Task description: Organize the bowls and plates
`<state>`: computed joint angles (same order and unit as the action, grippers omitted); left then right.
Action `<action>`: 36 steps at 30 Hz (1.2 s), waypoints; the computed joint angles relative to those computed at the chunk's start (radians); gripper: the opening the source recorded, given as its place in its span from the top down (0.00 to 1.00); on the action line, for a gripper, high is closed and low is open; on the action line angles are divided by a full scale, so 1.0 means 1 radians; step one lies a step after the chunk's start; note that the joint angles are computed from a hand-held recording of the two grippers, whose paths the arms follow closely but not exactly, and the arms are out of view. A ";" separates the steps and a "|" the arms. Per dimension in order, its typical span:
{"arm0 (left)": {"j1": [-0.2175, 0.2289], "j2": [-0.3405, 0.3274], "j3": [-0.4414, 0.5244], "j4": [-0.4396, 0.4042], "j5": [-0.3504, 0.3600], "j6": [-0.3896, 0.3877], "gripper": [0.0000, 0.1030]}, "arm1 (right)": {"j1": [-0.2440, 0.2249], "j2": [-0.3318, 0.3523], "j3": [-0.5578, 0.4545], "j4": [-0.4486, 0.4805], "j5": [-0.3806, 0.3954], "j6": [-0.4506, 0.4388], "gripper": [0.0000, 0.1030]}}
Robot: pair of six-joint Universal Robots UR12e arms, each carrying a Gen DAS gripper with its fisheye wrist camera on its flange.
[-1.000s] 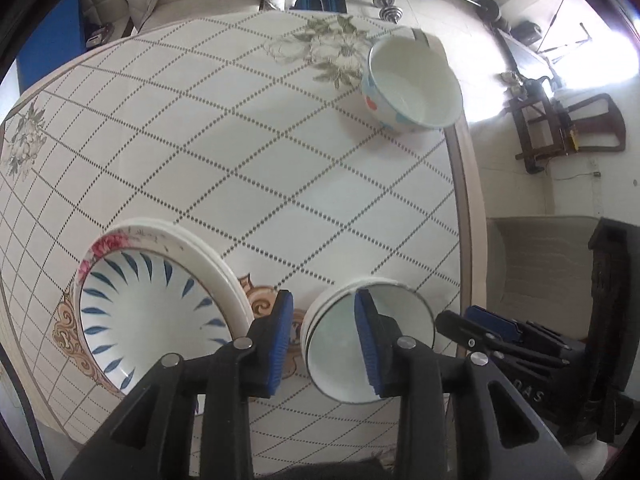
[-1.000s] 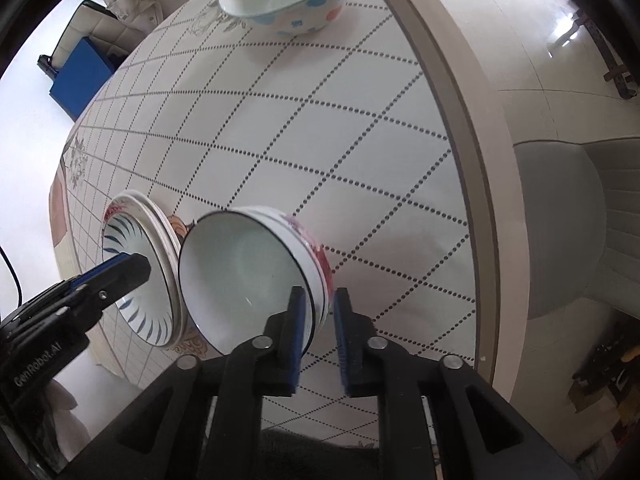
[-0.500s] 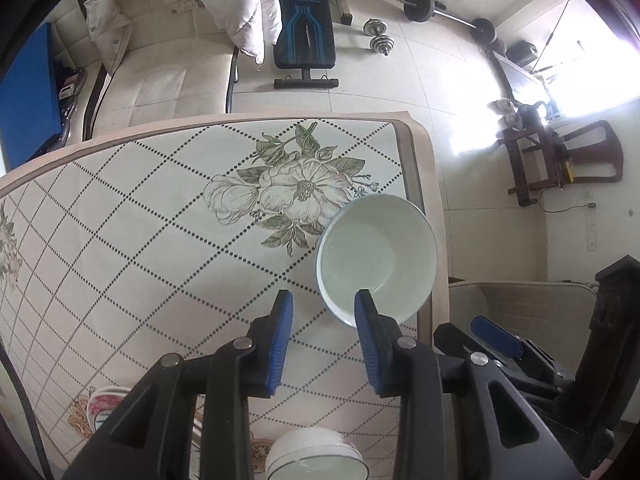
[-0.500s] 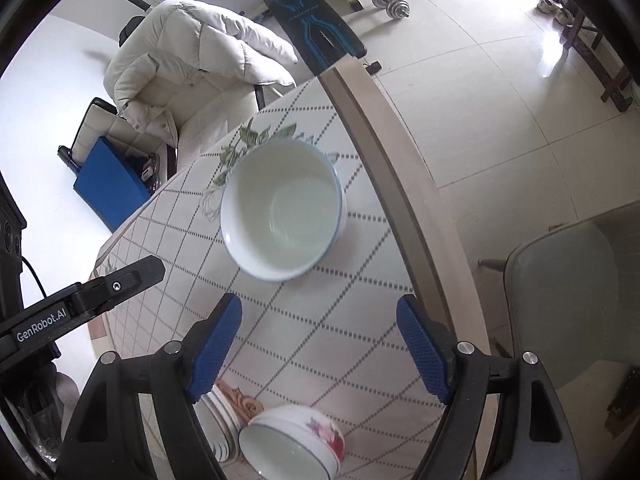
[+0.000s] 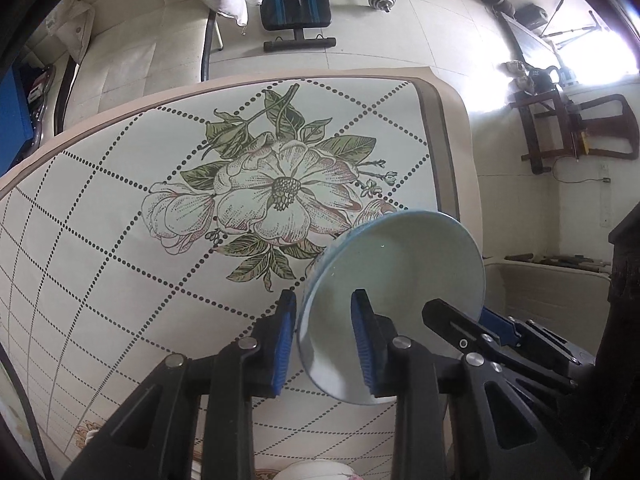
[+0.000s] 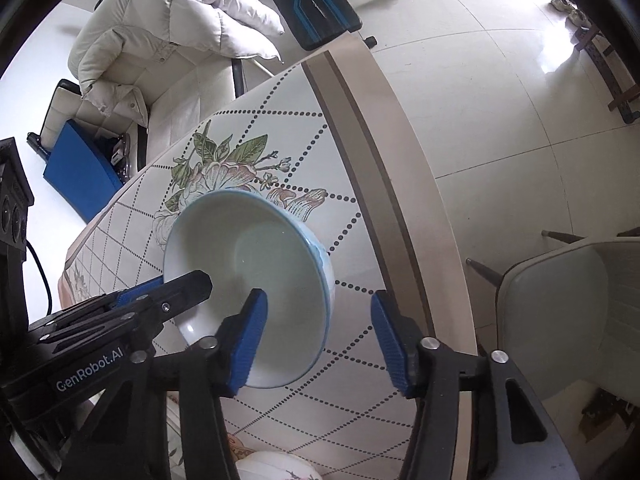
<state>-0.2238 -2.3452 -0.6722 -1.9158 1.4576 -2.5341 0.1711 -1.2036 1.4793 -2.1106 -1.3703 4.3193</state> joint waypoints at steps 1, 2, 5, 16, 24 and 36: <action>-0.001 0.002 -0.006 0.008 0.002 -0.004 0.80 | -0.003 0.002 0.004 0.000 0.013 0.005 0.64; -0.002 0.005 -0.012 0.017 0.004 -0.007 0.82 | -0.005 0.003 0.008 -0.002 0.026 0.008 0.66; -0.003 0.015 -0.033 0.042 0.008 -0.006 0.84 | -0.011 0.011 0.014 -0.014 0.053 0.014 0.81; 0.000 0.050 -0.084 0.098 0.001 0.002 0.85 | -0.004 0.017 -0.003 0.027 0.025 -0.001 0.91; 0.014 0.085 -0.117 0.108 -0.022 0.019 0.85 | 0.005 0.009 -0.018 0.043 0.005 -0.015 0.91; 0.061 0.194 -0.216 0.130 -0.062 0.106 0.85 | 0.051 -0.041 -0.014 0.043 0.002 0.010 0.92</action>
